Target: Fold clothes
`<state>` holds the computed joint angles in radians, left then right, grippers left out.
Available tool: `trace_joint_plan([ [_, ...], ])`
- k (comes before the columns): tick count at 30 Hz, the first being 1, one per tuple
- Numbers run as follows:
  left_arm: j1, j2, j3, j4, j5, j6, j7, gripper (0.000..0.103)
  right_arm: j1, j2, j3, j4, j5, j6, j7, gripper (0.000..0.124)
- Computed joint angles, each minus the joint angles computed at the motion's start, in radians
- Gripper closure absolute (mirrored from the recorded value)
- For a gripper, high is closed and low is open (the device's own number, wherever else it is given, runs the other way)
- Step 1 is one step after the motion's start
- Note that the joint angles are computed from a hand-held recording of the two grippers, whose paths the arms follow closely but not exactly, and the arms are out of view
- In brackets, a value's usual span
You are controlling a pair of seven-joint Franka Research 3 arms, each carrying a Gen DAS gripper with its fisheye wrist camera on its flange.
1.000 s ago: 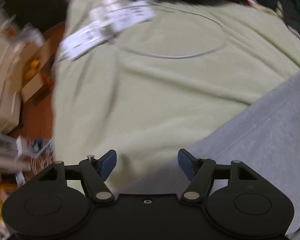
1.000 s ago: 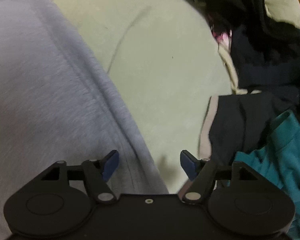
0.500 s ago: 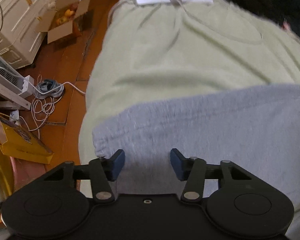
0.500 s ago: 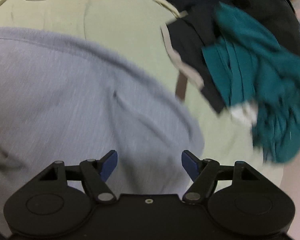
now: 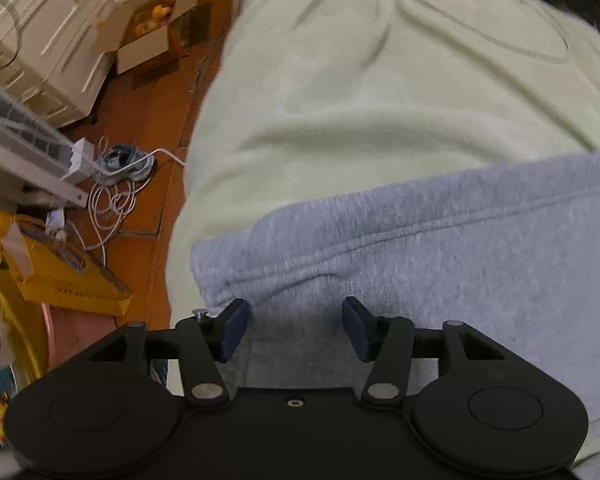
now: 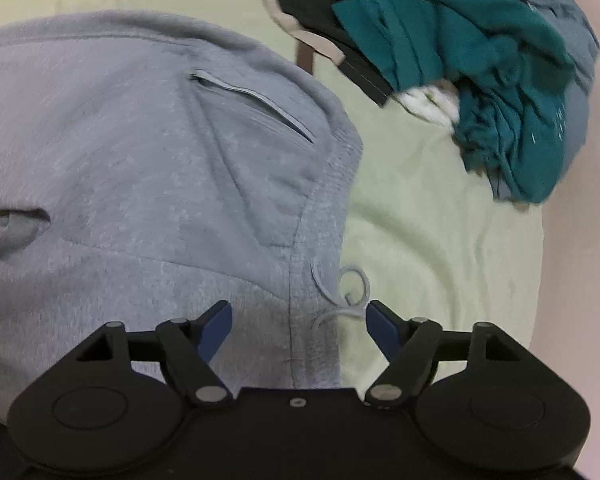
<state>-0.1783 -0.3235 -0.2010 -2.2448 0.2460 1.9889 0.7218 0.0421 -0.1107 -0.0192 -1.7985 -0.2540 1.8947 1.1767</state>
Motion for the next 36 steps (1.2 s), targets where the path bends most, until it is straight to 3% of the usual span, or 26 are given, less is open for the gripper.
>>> trace_joint_plan([
  [3, -0.007, -0.02, -0.032, 0.024, 0.023, -0.06, -0.064, 0.024, -0.02, 0.003, -0.024, -0.017, 0.051, 0.023, 0.012, 0.045],
  [6, -0.033, -0.04, -0.083, 0.068, 0.036, -0.147, -0.185, 0.023, -0.052, 0.053, -0.058, 0.011, 0.156, 0.052, 0.025, 0.045],
  [12, -0.106, -0.011, -0.135, 0.137, 0.006, -0.226, -0.381, 0.022, -0.112, 0.236, -0.099, 0.149, 0.345, 0.125, 0.167, 0.044],
  [18, -0.186, 0.052, -0.201, 0.224, -0.051, -0.299, -0.767, 0.022, -0.185, 0.423, -0.086, 0.31, 0.587, 0.111, 0.181, 0.044],
  [23, -0.267, 0.12, -0.223, 0.329, -0.082, -0.426, -0.927, 0.022, -0.219, 0.535, -0.053, 0.411, 0.674, 0.039, 0.135, 0.045],
  [25, -0.295, 0.147, -0.226, 0.382, -0.094, -0.498, -0.951, 0.022, -0.212, 0.536, -0.045, 0.401, 0.665, 0.053, 0.085, 0.053],
  [27, -0.319, 0.156, -0.232, 0.426, -0.111, -0.593, -1.01, 0.022, -0.199, 0.532, -0.041, 0.392, 0.641, 0.072, 0.019, 0.092],
  [28, -0.326, 0.156, -0.227, 0.428, -0.114, -0.602, -1.021, 0.021, -0.187, 0.528, -0.044, 0.387, 0.615, 0.091, -0.002, 0.11],
  [29, -0.333, 0.15, -0.227, 0.437, -0.133, -0.637, -1.055, 0.021, -0.151, 0.505, -0.057, 0.354, 0.537, 0.146, -0.025, 0.123],
  [36, -0.361, 0.139, -0.228, 0.452, -0.172, -0.683, -1.184, 0.02, -0.173, 0.527, -0.076, 0.404, 0.54, 0.067, 0.045, 0.124],
])
